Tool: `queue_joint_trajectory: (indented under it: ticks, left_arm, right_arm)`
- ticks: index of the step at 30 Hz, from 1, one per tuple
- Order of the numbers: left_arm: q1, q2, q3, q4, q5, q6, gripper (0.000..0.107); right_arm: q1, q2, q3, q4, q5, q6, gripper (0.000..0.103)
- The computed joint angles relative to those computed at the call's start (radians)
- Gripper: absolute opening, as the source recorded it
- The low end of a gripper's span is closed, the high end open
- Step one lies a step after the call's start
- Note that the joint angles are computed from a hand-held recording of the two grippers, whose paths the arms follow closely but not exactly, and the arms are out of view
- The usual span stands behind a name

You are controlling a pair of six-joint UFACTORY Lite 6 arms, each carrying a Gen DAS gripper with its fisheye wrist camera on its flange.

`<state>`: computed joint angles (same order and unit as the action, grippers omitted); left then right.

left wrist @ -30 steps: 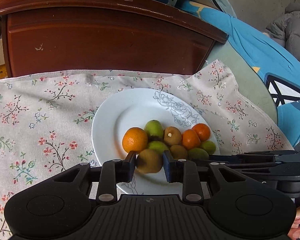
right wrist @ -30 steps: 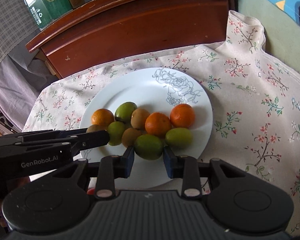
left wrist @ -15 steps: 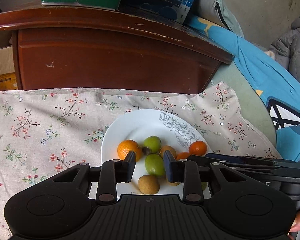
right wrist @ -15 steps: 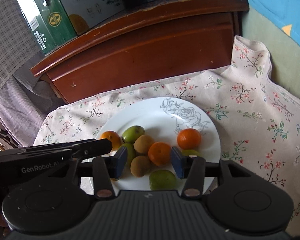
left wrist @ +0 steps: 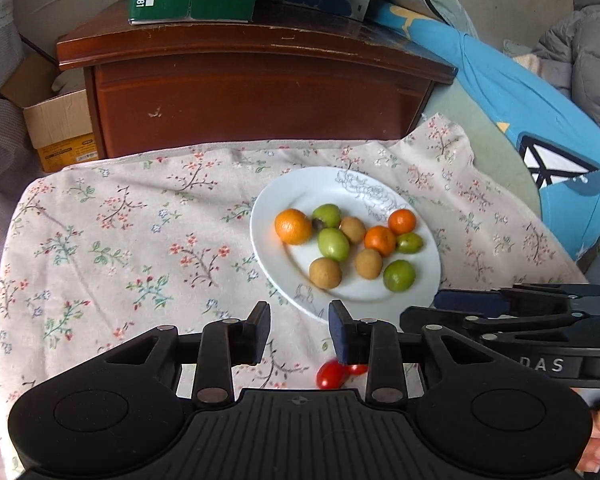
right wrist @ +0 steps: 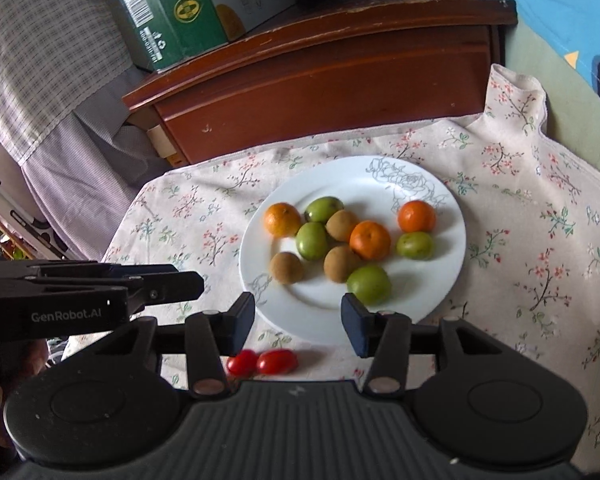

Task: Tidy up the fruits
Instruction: 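Grasp a tangerine with the left tool while the right tool grasps another tangerine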

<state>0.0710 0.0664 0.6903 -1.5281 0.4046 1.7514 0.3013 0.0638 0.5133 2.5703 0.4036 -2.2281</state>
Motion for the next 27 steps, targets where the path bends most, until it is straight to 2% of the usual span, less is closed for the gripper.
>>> queue_joint_trajectory:
  ticks: [3, 7, 12, 16, 18, 19, 27]
  left_arm:
    - [0.02, -0.036, -0.041, 0.062, -0.013, -0.047, 0.031]
    - [0.041, -0.085, -0.083, 0.114, -0.022, -0.067, 0.031]
    - [0.046, -0.119, -0.11, 0.19, -0.049, -0.132, 0.031]
    - [0.068, -0.106, -0.094, 0.254, -0.027, -0.199, 0.032]
    - [0.072, -0.098, -0.091, 0.259, -0.027, -0.21, 0.043]
    - [0.069, -0.099, -0.095, 0.249, -0.037, -0.202, 0.044]
    - [0.067, -0.057, -0.075, 0.233, -0.029, -0.197, 0.045]
  right_arm:
    - [0.058, -0.054, -0.06, 0.074, -0.013, -0.061, 0.049]
    - [0.104, -0.081, -0.094, 0.085, -0.022, -0.08, 0.049]
    - [0.144, -0.046, -0.086, 0.098, -0.027, -0.117, 0.049]
    - [0.17, -0.015, -0.07, 0.098, -0.028, -0.135, 0.049]
    - [0.192, 0.004, -0.061, 0.127, -0.029, -0.167, 0.049]
    - [0.201, 0.015, -0.053, 0.122, -0.028, -0.167, 0.049]
    - [0.262, 0.117, 0.001, 0.24, -0.03, -0.297, 0.047]
